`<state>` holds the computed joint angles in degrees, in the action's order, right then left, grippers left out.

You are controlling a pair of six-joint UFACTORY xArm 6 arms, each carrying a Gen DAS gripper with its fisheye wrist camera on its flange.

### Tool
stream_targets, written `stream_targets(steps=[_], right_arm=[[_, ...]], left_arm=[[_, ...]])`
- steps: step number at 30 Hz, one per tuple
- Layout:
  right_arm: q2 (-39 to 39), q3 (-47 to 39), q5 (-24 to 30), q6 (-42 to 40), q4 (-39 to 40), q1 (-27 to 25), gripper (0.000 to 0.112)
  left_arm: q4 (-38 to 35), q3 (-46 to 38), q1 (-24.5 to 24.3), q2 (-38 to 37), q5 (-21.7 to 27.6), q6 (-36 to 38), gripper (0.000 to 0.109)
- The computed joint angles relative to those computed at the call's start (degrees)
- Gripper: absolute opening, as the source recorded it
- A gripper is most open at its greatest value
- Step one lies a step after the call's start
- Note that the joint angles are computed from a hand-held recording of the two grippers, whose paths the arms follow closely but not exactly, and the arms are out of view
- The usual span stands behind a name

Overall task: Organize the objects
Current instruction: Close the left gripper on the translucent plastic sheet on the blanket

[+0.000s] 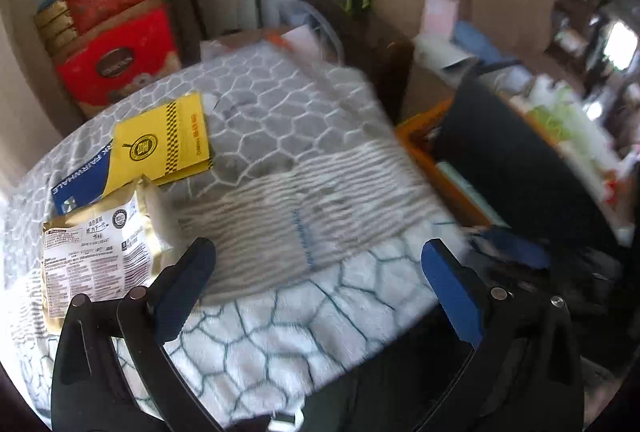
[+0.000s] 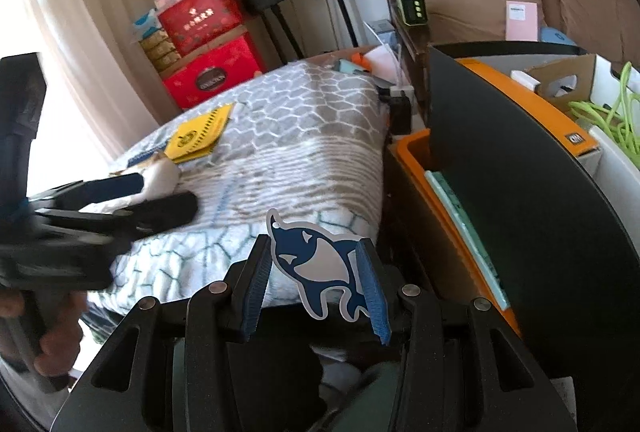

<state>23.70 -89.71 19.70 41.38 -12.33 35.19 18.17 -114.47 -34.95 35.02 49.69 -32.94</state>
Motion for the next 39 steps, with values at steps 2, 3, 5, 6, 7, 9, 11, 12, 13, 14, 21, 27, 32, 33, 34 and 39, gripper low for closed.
stream_targets(steps=[2,3,5,6,7,9,11,12,13,14,21,27,32,33,34,39], right_arm=[[-0.83,0.88,-0.45,1.36,-1.61,-0.09,0.044],[-1.09,1.08,-0.52,2.06,-2.43,-0.15,0.044],[-1.24,1.40,-0.94,2.02,-2.07,-0.27,0.044],[-1.11,1.35,-0.93,1.91,-1.80,-0.28,0.044],[-1.00,1.35,-0.87,1.70,-1.51,-0.23,0.044],[-0.56,1.03,-0.71,0.84,-0.33,-0.12,0.044],[-0.23,0.72,-0.53,0.09,0.55,0.02,0.044],[-0.10,0.60,-0.55,-0.13,0.73,0.10,0.044],[0.13,0.35,-0.54,-0.36,0.94,0.17,0.044],[0.32,0.18,-0.55,-0.81,1.38,0.27,0.044],[0.72,-0.36,-0.36,-0.70,1.27,0.51,0.044],[0.29,0.38,-0.95,-0.17,1.25,0.27,0.044],[0.75,-0.04,-0.74,-1.71,2.57,0.49,0.044],[0.82,-0.13,-0.74,-1.71,2.52,0.50,0.044],[0.82,-0.11,-0.80,-1.72,2.66,0.52,0.044],[0.93,-0.30,-0.54,-1.20,2.40,0.65,0.044]], left_arm=[[-0.67,-2.48,0.75,2.45,1.48,-2.28,0.103],[-1.33,-3.06,1.51,3.17,1.70,-4.07,0.103],[1.97,-2.87,2.12,3.95,1.03,-6.26,0.103],[5.41,-4.00,1.93,4.79,2.83,-7.33,0.103],[7.01,-3.52,1.99,4.63,3.33,-7.71,0.103],[8.61,-1.37,2.23,3.63,2.57,-7.88,0.103],[10.46,-0.21,2.47,3.06,3.23,-8.19,0.103],[11.22,0.96,2.61,2.48,2.80,-8.74,0.103],[11.20,1.78,2.78,2.11,2.14,-8.89,0.103],[10.47,3.31,2.89,1.29,0.78,-8.85,0.103],[-0.89,2.03,2.97,2.43,-1.09,-0.64,0.103],[-0.25,2.85,3.56,2.27,-2.51,-4.01,0.103],[1.64,5.24,3.67,1.45,-5.77,-5.78,0.103],[2.04,6.54,3.82,0.83,-6.83,-6.07,0.103],[2.39,7.28,3.85,0.40,-7.38,-6.19,0.101],[1.33,10.28,4.38,-1.90,-8.46,-5.18,0.081]])
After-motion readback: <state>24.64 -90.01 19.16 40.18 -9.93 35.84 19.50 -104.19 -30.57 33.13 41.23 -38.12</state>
